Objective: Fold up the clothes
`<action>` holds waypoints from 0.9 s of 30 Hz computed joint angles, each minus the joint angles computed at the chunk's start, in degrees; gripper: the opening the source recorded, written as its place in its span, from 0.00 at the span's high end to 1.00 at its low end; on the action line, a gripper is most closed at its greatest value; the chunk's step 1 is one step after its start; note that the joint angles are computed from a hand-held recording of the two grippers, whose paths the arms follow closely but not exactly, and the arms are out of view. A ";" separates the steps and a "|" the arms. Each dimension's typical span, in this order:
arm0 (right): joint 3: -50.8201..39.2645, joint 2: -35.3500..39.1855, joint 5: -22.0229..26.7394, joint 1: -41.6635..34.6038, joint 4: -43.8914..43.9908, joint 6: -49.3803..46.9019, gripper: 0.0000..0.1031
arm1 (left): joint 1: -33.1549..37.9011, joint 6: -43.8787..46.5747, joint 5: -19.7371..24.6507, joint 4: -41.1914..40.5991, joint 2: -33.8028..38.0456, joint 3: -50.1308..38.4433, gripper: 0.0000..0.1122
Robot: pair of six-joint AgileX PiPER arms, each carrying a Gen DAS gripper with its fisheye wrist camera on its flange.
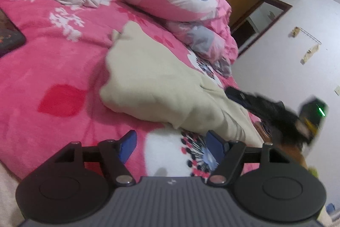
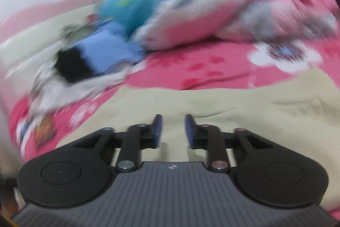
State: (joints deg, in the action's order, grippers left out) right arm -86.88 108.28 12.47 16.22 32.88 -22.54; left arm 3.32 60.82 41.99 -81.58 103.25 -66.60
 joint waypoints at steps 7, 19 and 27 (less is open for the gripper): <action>4.88 0.12 -6.02 12.55 -7.28 -24.12 0.36 | 3.70 1.85 -2.78 -3.93 -2.88 3.43 0.34; -23.85 19.80 7.41 19.11 -44.25 -2.38 0.21 | 11.31 5.05 -1.22 -8.25 -6.20 7.44 0.34; -44.35 31.00 20.32 20.04 -46.36 6.47 0.56 | 12.83 6.50 -0.74 -8.33 -5.73 7.81 0.34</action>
State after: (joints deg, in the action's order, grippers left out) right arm -131.24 139.28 32.79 36.26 -13.47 -16.07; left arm 16.15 67.32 41.26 -89.91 97.52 -58.79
